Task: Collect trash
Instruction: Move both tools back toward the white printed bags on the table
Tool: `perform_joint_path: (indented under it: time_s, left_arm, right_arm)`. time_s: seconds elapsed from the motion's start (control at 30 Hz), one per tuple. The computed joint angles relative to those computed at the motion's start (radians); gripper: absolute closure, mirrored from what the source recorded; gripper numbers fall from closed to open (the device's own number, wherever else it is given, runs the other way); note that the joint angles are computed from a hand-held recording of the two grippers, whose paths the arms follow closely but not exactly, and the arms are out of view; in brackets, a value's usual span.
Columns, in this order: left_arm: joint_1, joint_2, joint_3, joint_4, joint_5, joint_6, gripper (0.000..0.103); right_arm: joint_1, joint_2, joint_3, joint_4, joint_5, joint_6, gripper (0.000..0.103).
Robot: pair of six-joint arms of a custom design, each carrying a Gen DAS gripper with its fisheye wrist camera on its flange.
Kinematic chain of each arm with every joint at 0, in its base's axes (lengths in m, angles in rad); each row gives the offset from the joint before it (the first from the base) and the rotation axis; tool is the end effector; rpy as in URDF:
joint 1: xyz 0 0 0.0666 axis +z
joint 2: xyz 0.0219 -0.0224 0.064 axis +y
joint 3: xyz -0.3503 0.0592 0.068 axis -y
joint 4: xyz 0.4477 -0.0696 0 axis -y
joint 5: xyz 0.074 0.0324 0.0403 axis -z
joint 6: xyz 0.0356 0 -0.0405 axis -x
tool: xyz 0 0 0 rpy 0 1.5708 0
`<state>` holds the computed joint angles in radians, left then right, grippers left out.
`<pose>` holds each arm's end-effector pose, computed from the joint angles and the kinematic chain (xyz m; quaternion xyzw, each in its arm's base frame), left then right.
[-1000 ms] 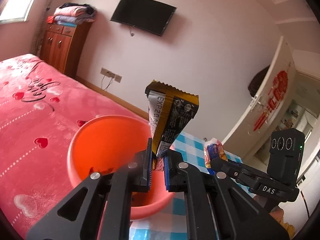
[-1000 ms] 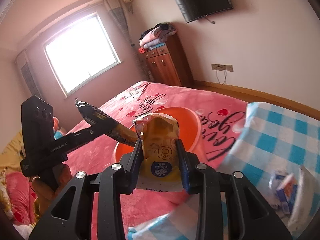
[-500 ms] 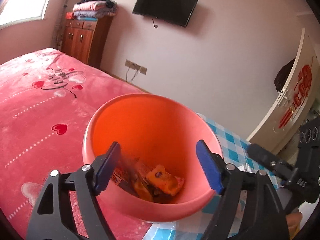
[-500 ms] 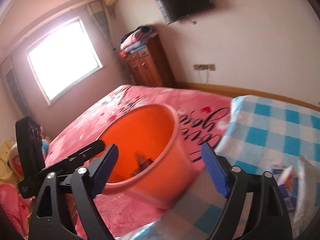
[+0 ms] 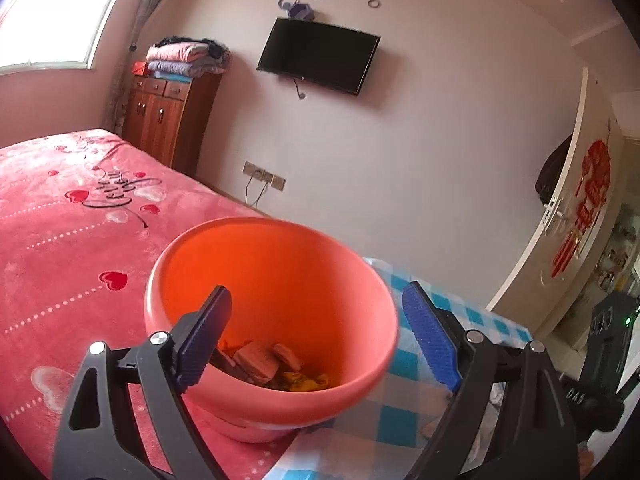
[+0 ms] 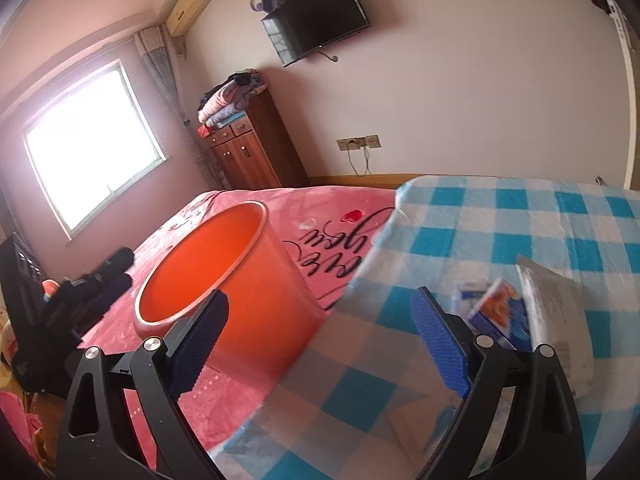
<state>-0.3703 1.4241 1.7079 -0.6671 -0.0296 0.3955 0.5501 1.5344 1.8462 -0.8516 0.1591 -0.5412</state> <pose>0.5310 -0.2054 0.5713 -0.0187 0.8286 -0.1976 0.5235 0.5119 0.3068 0.5642 0.0353 0.8675 0.1959 0.4559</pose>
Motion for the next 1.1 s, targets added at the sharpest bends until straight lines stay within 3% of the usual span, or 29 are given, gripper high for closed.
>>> perform_joint_path:
  time_s: [0.4,0.6,0.9,1.1]
  left_arm:
    - [-0.097,-0.015,-0.015,0.045,-0.062,-0.096,0.014]
    - [-0.125,0.031,0.054,-0.055,0.02,-0.104,0.012]
    - [-0.185,0.044,0.047,-0.083,0.003,-0.137,0.012]
    - [-0.214,0.064,0.056,-0.112,0.0,-0.152,0.012]
  right_arm:
    - [-0.009,-0.168,-0.239,0.097,0.114,0.013,0.008]
    - [-0.024,-0.232,-0.323,0.138,0.164,0.02,0.007]
    - [-0.049,-0.319,-0.43,0.227,0.232,0.048,0.006]
    - [-0.078,-0.362,-0.478,0.251,0.22,0.049,0.005]
